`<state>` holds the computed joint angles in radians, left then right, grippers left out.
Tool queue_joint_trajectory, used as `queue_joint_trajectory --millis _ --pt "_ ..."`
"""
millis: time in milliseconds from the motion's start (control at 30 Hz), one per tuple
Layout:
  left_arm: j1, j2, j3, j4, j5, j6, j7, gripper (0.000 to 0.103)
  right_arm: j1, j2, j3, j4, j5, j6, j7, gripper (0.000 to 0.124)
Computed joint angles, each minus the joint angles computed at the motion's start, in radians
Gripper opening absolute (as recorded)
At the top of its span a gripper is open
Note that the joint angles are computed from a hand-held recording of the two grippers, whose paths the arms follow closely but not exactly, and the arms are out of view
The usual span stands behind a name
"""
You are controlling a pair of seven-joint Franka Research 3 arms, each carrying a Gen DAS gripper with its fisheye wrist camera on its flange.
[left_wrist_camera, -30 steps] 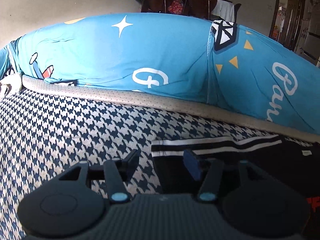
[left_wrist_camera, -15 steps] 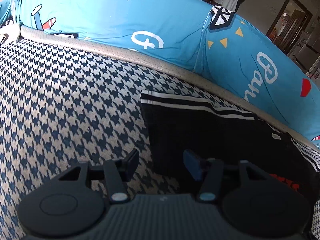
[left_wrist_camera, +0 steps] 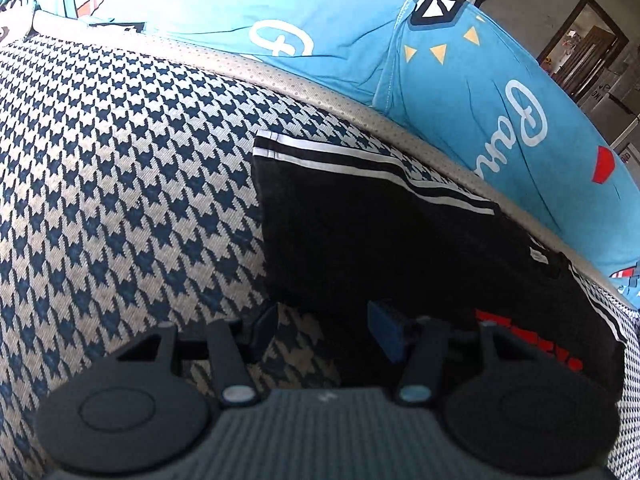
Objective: Fold clothes
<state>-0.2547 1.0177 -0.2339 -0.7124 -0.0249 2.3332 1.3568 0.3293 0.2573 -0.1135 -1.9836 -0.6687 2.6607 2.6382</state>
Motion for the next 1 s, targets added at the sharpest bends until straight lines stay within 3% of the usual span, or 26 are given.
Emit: queue_joint_trajectory --millis 100,233,367,600,833,1000 --pt "-0.015 -0.035 0.028 -0.069 0.037 0.054 -0.017 0.046 0.001 -0.001 0.0 -0.001 -0.002 0.0 0.002 0.103" --pt "-0.047 -0.081 0.077 -0.16 0.129 0.119 -0.049 0.024 0.001 -0.002 0.0 -0.001 -0.003 -0.001 0.003 0.103" --pt "-0.075 -0.131 0.116 -0.252 0.22 0.166 -0.107 0.018 0.002 -0.003 0.0 -0.003 -0.006 -0.001 0.006 0.103" --pt "-0.118 -0.169 0.171 -0.32 0.374 0.169 -0.219 0.018 -0.002 -0.005 0.004 -0.005 0.003 0.001 -0.005 0.103" --pt "-0.11 -0.15 0.165 -0.276 0.405 0.129 -0.269 0.031 -0.004 -0.006 0.004 -0.006 0.012 0.002 -0.014 0.103" --pt "-0.122 -0.165 0.191 -0.288 0.449 0.141 -0.335 0.04 -0.005 -0.011 0.004 -0.015 0.011 0.012 -0.02 0.103"
